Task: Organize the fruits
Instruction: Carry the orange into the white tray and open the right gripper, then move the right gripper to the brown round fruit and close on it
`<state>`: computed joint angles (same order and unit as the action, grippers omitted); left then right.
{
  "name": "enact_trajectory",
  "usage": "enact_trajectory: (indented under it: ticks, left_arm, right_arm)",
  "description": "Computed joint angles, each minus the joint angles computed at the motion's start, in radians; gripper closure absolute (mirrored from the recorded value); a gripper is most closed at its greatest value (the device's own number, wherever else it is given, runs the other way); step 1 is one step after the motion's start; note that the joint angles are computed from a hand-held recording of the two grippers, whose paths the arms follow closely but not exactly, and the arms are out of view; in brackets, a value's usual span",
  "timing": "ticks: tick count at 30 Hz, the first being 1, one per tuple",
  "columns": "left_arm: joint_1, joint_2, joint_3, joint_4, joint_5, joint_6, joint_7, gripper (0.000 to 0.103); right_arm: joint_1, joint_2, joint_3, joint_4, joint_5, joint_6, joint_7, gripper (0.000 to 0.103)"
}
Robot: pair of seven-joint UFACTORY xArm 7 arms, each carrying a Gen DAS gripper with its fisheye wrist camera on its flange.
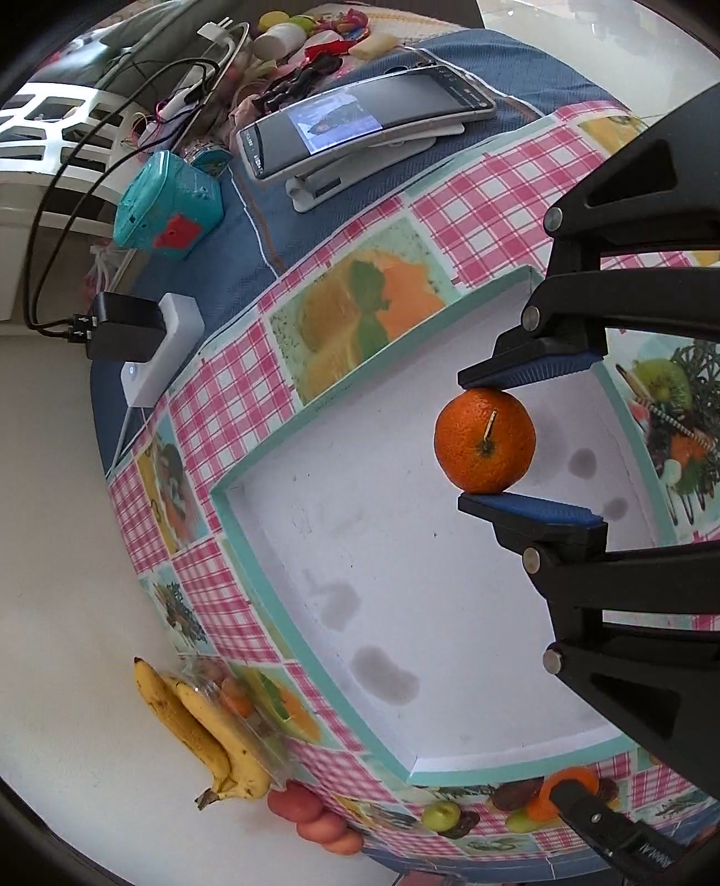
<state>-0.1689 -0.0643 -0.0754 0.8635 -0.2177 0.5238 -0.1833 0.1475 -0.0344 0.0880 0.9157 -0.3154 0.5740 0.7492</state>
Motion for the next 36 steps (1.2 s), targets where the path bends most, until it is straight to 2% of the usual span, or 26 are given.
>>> enact_trajectory:
  ticks: [17, 19, 21, 22, 25, 26, 29, 31, 36]
  left_arm:
    - [-0.01, 0.065, -0.015, 0.032, 0.05, 0.022, -0.012, 0.062]
    - [-0.011, 0.063, -0.015, 0.035, 0.053, 0.023, -0.011, 0.055]
    - [-0.014, 0.051, -0.017, 0.035, 0.093, 0.014, -0.036, 0.043]
    - [-0.014, 0.04, -0.018, 0.033, 0.101, 0.007, -0.039, 0.041]
    - [-0.012, 0.007, -0.014, 0.021, 0.115, -0.004, -0.046, 0.027]
    - [-0.007, -0.003, -0.014, 0.017, 0.139, -0.005, -0.068, 0.021]
    - [0.019, -0.023, -0.016, 0.012, 0.263, 0.012, -0.187, 0.007]
    - [0.037, -0.031, -0.012, 0.01, 0.324, 0.038, -0.254, 0.003]
    - [0.084, -0.066, 0.024, -0.026, 0.344, 0.036, -0.272, 0.0]
  right_arm:
    - [0.018, 0.078, -0.015, 0.037, 0.049, 0.044, -0.051, 0.064]
    - [0.02, 0.077, -0.017, 0.036, 0.039, 0.043, -0.045, 0.061]
    - [0.022, 0.079, -0.018, 0.043, 0.017, 0.047, -0.027, 0.04]
    - [0.023, 0.077, -0.019, 0.043, 0.013, 0.048, -0.021, 0.036]
    - [0.023, 0.069, -0.018, 0.043, -0.003, 0.05, -0.002, 0.032]
    - [0.024, 0.066, -0.018, 0.044, -0.012, 0.056, 0.004, 0.029]
    - [0.025, 0.054, -0.015, 0.038, -0.035, 0.057, 0.022, 0.012]
    - [0.026, 0.052, -0.011, 0.04, -0.046, 0.053, 0.027, 0.011]
    - [0.036, 0.027, 0.003, 0.023, -0.056, 0.034, 0.024, 0.011]
